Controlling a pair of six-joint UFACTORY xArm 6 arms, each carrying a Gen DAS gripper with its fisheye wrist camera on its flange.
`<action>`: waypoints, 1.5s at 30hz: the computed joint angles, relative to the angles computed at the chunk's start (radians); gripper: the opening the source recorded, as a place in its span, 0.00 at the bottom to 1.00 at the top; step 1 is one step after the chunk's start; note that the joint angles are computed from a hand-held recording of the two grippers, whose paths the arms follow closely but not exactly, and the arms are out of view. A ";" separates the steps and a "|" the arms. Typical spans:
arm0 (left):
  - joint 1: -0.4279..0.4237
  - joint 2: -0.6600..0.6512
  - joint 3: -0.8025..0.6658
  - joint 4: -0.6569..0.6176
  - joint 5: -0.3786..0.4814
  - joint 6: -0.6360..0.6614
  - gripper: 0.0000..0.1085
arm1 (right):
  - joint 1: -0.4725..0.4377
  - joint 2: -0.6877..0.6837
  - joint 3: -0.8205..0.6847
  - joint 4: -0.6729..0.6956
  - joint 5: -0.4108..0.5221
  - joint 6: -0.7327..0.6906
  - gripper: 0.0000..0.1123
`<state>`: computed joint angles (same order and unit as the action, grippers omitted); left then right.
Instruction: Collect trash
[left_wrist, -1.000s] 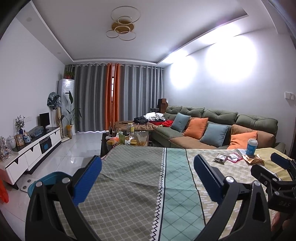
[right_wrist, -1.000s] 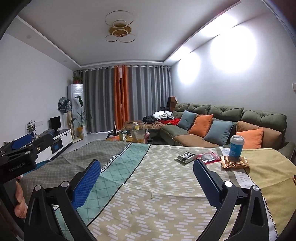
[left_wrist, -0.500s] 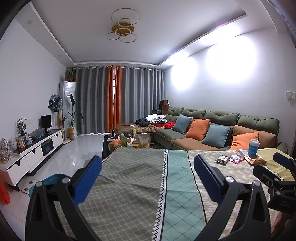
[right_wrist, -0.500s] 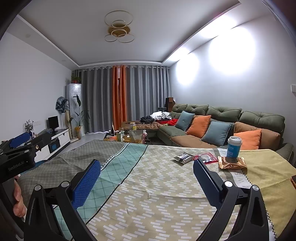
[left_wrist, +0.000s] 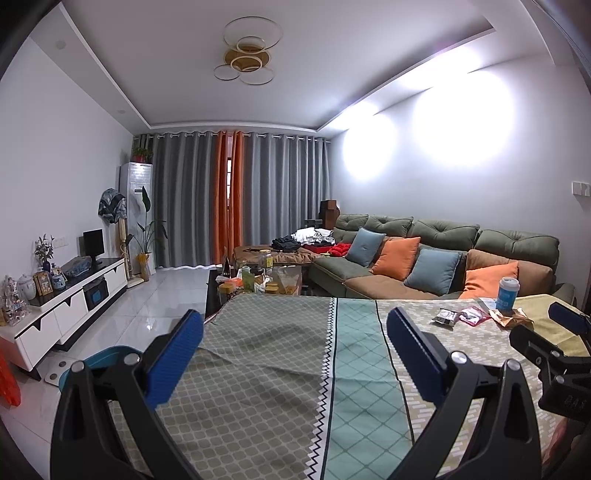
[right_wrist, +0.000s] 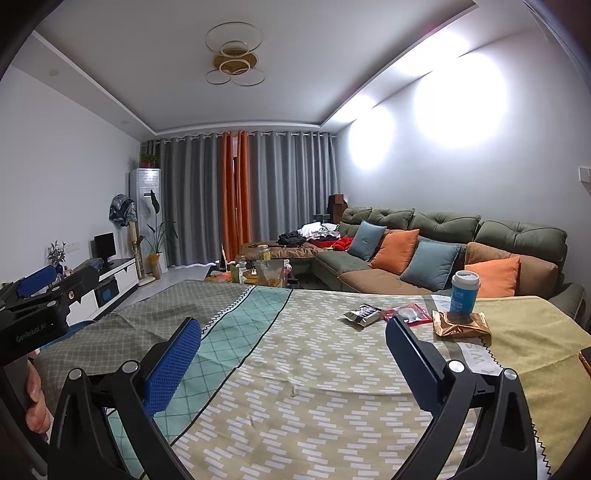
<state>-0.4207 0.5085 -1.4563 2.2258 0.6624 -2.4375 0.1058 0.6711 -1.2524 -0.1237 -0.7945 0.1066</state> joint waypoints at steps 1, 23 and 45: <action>0.000 0.000 0.000 0.001 0.000 -0.001 0.92 | 0.001 0.000 0.001 0.002 0.001 -0.002 0.89; 0.007 0.002 0.006 0.000 -0.007 -0.007 0.92 | -0.003 -0.002 0.002 -0.007 0.008 0.005 0.89; 0.011 0.011 0.005 0.006 -0.015 -0.018 0.92 | 0.003 0.008 -0.010 0.017 0.002 -0.010 0.89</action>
<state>-0.4098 0.5195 -1.4513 2.2315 0.6477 -2.4554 0.1091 0.6794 -1.2623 -0.1063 -0.7927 0.0969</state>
